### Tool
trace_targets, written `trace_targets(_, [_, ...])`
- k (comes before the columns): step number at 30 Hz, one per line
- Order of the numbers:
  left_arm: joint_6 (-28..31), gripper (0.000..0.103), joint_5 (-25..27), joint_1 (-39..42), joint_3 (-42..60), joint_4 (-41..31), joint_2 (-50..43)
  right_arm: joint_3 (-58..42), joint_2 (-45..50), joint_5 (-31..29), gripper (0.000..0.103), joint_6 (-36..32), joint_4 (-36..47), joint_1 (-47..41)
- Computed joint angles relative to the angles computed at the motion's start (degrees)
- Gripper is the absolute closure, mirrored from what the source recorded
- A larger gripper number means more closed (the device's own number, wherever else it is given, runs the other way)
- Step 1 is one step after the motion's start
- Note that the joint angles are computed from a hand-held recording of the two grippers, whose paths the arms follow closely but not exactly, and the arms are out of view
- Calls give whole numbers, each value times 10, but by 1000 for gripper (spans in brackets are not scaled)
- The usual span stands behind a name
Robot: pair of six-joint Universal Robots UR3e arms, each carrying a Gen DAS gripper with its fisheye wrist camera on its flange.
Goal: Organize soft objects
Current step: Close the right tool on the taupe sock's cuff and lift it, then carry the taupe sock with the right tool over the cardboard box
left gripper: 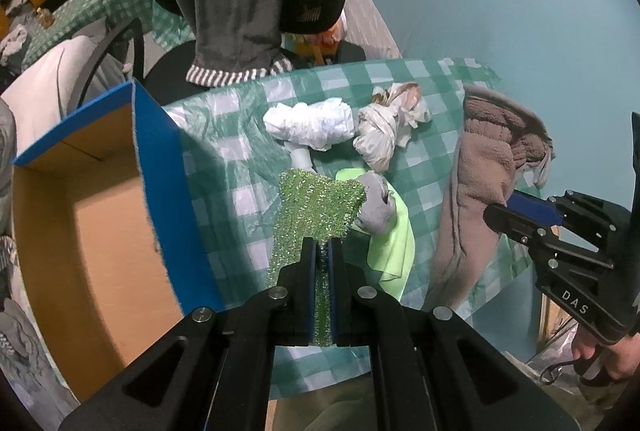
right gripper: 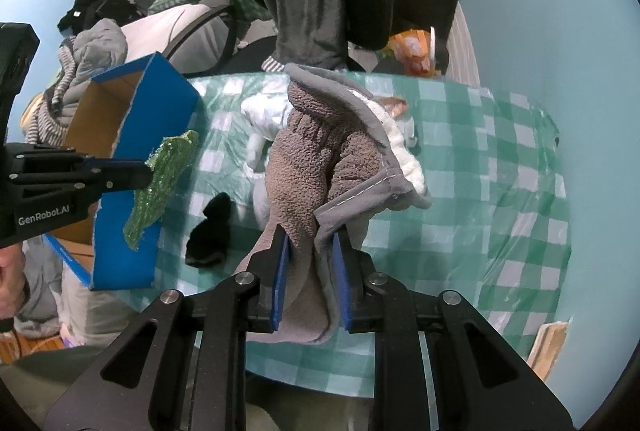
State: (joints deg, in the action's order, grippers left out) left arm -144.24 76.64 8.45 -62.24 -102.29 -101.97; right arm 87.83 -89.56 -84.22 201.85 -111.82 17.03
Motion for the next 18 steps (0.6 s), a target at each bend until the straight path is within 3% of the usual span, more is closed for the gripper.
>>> trace_targets(18, [12, 98, -11, 50, 32, -23, 31, -150, 62, -6, 84, -41, 51, 29])
